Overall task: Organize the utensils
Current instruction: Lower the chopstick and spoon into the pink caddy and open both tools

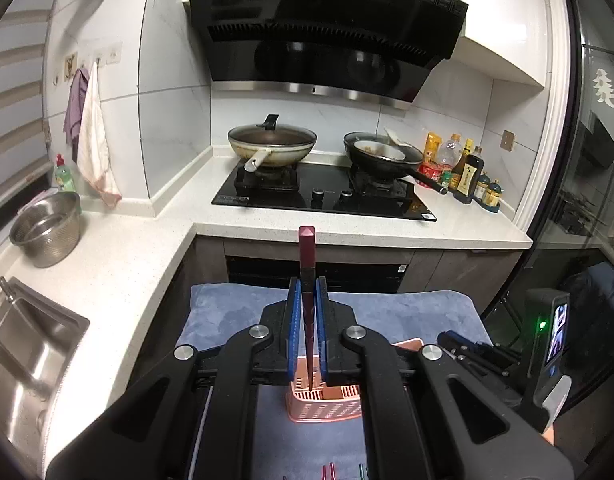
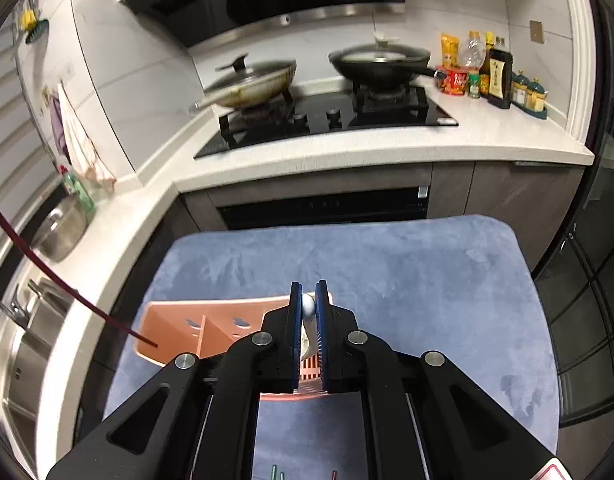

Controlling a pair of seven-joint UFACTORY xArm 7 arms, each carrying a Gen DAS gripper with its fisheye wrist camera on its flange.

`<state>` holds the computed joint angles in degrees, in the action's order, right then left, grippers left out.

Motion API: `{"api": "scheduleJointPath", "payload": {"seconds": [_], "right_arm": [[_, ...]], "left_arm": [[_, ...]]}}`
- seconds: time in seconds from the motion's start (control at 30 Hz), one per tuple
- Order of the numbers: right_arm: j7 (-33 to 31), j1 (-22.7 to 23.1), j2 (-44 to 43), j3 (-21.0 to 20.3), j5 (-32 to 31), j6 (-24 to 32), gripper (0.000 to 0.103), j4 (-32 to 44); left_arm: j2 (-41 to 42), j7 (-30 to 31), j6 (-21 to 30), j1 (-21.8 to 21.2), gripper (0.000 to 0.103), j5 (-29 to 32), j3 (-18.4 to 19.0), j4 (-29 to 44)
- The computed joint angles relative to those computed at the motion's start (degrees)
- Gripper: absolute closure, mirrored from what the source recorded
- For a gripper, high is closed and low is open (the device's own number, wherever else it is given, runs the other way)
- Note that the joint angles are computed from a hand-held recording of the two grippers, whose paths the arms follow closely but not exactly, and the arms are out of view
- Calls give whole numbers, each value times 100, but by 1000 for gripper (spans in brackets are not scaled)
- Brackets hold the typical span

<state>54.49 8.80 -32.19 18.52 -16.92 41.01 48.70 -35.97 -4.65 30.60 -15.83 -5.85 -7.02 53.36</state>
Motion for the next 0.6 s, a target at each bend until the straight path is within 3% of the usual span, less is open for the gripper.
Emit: {"api": "scheduleJointPath", "payload": {"seconds": [0.27, 0.37, 0.4, 0.47, 0.6], "right_arm": [[5, 98, 187, -58, 75, -120, 93, -163], [63, 94, 85, -23, 28, -47, 79, -171], [71, 99, 38, -31, 34, -47, 71, -186], [132, 97, -153, 16, 17, 24, 66, -227], [171, 156, -547, 68, 106, 169, 58, -325]], "left_arm": [[239, 2, 13, -42, 94, -87, 61, -125], [169, -173, 4, 105, 70, 11, -25, -229], [104, -245, -24, 144, 58, 28, -38, -293], [-55, -338, -112, 214, 48, 98, -64, -441], [-423, -328, -22, 230, 44, 216, -25, -698]]}}
